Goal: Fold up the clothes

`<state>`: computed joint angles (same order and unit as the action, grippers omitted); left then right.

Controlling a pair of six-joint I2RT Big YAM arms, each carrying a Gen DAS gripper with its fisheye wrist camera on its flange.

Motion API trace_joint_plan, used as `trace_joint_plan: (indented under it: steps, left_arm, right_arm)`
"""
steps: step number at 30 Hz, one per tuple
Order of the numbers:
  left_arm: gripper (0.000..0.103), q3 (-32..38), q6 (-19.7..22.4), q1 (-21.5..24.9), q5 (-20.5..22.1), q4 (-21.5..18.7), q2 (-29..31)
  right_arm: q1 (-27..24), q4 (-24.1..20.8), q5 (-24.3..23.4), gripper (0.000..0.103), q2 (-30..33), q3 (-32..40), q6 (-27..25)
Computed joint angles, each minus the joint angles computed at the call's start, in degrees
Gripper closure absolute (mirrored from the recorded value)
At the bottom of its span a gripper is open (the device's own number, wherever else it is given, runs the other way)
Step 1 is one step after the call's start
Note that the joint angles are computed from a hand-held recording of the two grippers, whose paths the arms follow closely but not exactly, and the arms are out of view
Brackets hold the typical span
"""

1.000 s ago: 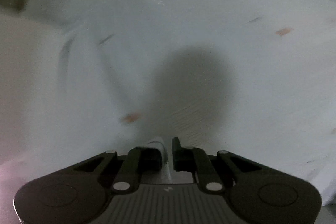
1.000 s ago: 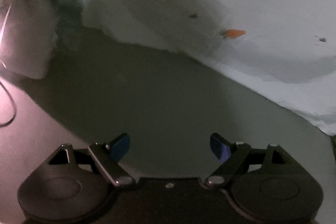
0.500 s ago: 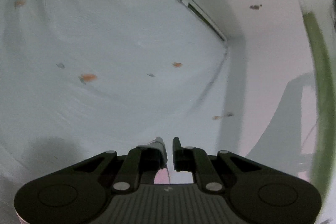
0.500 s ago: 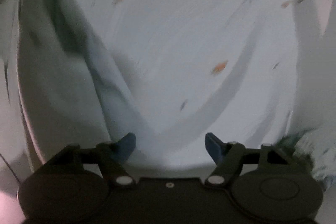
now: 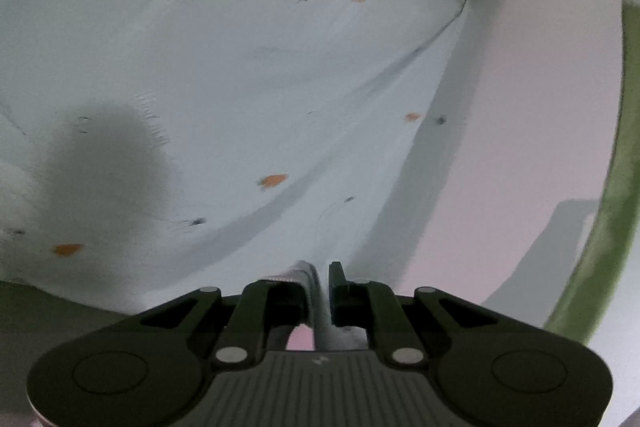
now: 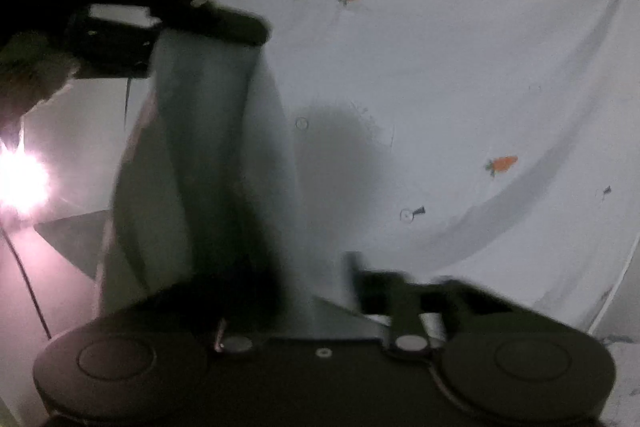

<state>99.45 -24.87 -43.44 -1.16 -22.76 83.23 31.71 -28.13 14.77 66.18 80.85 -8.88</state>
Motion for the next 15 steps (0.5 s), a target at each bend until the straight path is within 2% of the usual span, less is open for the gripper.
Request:
trace_joint_plan:
  steps: [1,4,7,8,9,11,12,15]
  left_arm:
    - [0.089,-1.04,1.0,-0.35,-1.8,-1.06,-0.89]
    - [0.086,-5.43,2.57,0.9,-3.04,-2.71,-3.37]
    - [0.081,-8.86,1.75,3.59,-1.23,-4.69,-4.39]
    - [0.079,-10.02,-0.22,5.15,1.81,-5.0,-4.32]
    - [0.072,-11.11,-2.21,6.78,5.1,-5.23,-4.12]
    - [0.007,-11.45,-6.94,7.64,1.14,-10.75,-3.15]
    - [0.005,-12.53,-8.46,7.41,-1.84,-12.14,-3.22]
    - [0.004,-20.51,-12.7,6.74,-0.46,-6.27,-6.92]
  right_arm:
    - [-0.11,0.23,-0.27,0.101,-0.21,-0.07,0.11]
    - [-0.65,2.43,-1.32,0.101,-0.74,-1.29,-0.66]
    - [-1.29,1.97,-2.89,0.101,-0.12,0.2,-2.19]
    - [-1.3,1.53,-3.46,0.101,0.79,1.09,-2.74]
    - [-1.3,1.08,-3.91,0.101,1.91,2.01,-3.38]
    - [-0.23,0.37,-2.07,0.101,4.05,3.32,-5.27]
    - [0.48,-0.18,-0.42,0.101,4.91,3.76,-6.09]
    - [0.91,-2.52,0.9,0.101,7.36,4.96,-5.07]
